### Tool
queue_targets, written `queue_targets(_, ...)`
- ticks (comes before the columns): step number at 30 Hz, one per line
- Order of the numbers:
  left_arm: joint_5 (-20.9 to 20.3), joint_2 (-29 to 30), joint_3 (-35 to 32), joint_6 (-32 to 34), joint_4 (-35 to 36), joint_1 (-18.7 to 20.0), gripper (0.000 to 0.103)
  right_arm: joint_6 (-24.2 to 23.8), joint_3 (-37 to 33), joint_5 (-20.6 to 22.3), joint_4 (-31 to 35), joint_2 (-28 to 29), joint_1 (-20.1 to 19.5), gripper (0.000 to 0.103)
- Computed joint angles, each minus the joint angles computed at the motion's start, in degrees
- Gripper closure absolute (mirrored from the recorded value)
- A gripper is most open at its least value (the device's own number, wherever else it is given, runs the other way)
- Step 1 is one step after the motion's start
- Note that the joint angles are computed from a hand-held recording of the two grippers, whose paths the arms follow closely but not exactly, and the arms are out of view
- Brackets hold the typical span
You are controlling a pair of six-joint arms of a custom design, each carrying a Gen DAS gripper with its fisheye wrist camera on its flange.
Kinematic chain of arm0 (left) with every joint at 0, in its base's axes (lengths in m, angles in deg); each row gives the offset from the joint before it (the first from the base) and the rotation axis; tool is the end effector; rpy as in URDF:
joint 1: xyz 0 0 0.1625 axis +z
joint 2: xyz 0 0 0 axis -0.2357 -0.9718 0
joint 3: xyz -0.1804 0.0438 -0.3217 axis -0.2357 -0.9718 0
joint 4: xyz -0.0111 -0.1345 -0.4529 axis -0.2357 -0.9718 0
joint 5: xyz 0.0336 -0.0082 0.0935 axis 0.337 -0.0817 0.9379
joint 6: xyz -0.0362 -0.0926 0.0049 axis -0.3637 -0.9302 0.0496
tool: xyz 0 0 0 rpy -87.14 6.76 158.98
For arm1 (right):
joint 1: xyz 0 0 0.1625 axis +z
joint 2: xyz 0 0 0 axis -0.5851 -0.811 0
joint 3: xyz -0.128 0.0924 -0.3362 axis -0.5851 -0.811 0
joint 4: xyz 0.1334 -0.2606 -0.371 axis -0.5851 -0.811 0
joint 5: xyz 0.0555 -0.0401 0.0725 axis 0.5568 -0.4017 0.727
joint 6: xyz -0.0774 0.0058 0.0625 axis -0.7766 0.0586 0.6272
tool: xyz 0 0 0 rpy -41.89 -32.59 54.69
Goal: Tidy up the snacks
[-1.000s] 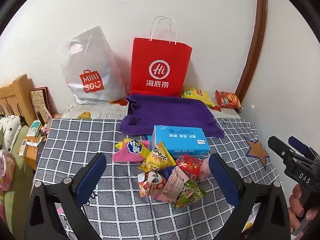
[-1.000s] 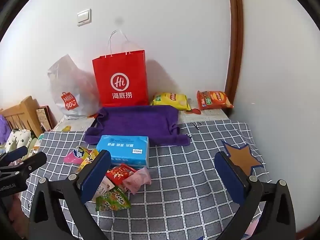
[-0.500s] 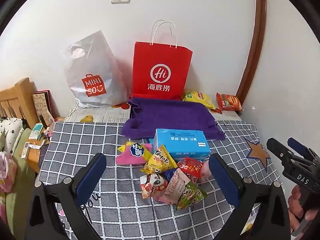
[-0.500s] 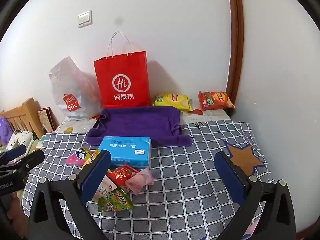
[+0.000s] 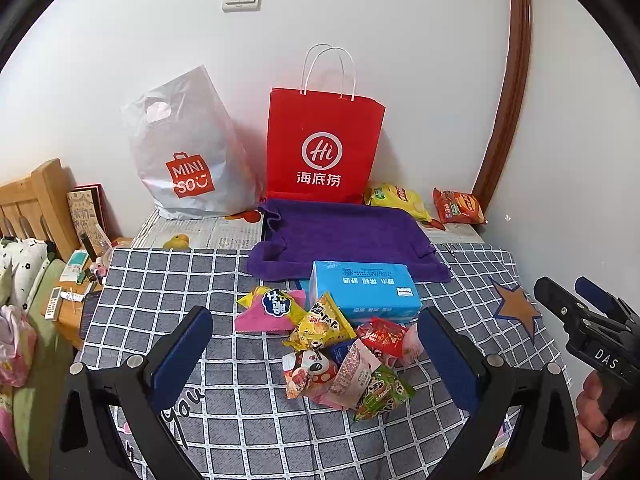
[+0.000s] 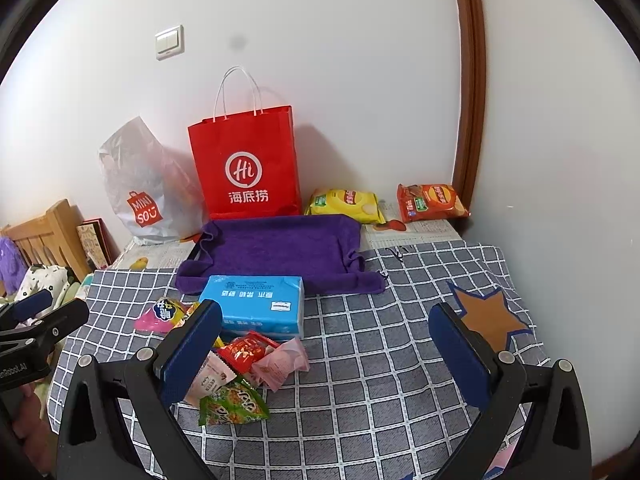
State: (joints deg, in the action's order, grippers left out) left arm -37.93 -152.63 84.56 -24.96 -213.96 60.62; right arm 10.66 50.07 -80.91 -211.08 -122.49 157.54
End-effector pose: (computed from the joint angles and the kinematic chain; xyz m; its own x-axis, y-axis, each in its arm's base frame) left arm -0.2054 -0.5167 0.3376 -0.7604 0.2417 -0.6028 0.6021 0.6103 -0.5148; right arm 0.3442 -0.4619 0.1695 -0.7547 0.2053 0.6231 -0.4555 0.5195 -0.7229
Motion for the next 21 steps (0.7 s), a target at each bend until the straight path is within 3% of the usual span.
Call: queue_targets(21, 0.0, -0.2, 0.0, -0.1, 0.3, 0.0, 0.001, -0.1, -0.1, -0.1, -0.1, 0.4, 0.3, 0.001)
